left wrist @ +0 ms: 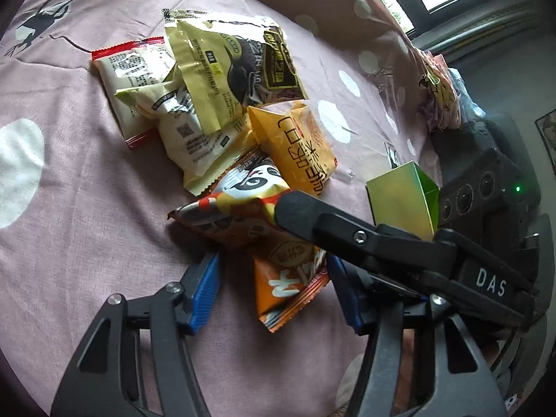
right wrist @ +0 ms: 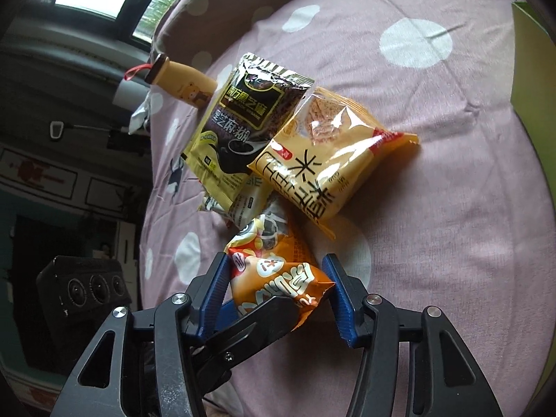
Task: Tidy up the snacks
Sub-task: 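Close the right gripper on the orange snack bag, then lift the orange bag with the right gripper and carry it over the green box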
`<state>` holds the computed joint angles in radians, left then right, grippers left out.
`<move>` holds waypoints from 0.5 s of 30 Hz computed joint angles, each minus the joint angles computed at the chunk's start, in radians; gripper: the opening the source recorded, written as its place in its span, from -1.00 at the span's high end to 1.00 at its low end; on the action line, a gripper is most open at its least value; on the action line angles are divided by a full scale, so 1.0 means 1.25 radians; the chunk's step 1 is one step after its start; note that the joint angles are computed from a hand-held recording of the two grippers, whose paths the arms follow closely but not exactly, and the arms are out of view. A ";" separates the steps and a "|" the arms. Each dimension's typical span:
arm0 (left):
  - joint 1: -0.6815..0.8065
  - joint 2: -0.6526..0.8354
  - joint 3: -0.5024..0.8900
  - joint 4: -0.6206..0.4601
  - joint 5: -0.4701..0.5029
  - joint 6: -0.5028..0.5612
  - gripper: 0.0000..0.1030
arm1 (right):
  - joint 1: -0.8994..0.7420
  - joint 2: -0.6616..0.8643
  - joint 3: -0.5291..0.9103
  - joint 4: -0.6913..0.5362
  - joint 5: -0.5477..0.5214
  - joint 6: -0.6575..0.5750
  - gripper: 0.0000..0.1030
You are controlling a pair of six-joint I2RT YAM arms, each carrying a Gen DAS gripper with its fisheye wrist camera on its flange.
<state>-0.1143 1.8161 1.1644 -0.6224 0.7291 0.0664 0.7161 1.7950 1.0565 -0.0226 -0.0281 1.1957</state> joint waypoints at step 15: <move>-0.007 -0.191 -0.116 0.101 0.039 -0.016 -0.11 | 0.069 -0.129 -0.039 0.004 0.169 -0.044 -0.10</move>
